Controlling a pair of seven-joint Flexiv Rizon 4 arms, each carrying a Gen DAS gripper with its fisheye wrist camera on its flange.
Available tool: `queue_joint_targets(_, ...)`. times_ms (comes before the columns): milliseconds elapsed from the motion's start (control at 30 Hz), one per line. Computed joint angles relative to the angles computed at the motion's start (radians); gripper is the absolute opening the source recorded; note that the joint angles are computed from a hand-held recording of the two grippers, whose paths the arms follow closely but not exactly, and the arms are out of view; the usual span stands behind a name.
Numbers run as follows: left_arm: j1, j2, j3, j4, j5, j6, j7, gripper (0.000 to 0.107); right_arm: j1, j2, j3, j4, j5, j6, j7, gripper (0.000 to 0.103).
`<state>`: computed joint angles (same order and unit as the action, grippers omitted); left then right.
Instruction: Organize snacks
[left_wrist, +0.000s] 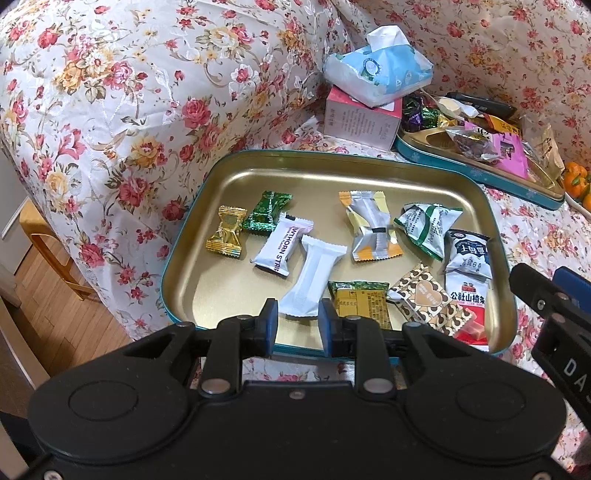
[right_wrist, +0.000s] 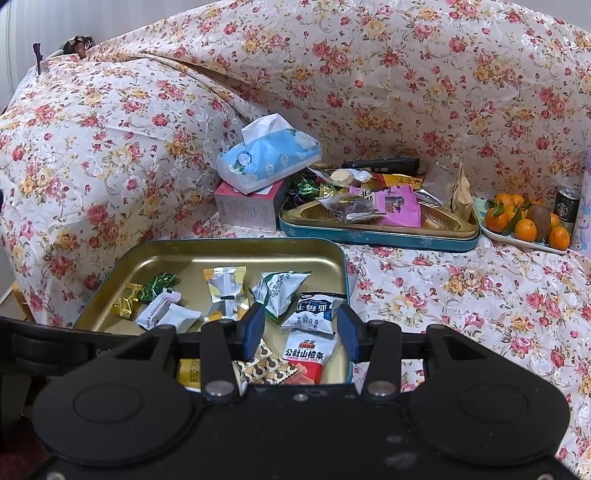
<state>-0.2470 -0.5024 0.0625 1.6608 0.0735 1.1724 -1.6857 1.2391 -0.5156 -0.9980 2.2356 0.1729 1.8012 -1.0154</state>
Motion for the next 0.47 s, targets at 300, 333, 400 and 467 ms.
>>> queue_joint_targets(300,-0.021,0.011,0.024,0.005,0.035,0.002,-0.048,0.034,0.016,0.003,-0.009,0.014,0.009,0.004,0.001,0.046)
queue_joint_targets(333,-0.024,0.013,0.027,0.007,0.04,0.004,-0.057,0.034,0.019,0.005,-0.011,0.018,0.011,0.007,0.001,0.046)
queue_joint_targets(400,-0.024,0.017,0.024,0.01,0.045,0.005,-0.062,0.034,0.022,0.008,-0.014,0.025,0.016,0.01,-0.001,0.046)
queue_joint_targets(467,-0.02,0.019,0.014,0.013,0.044,0.004,-0.053,0.034,0.031,0.01,-0.023,0.034,0.022,0.013,-0.002,0.046)
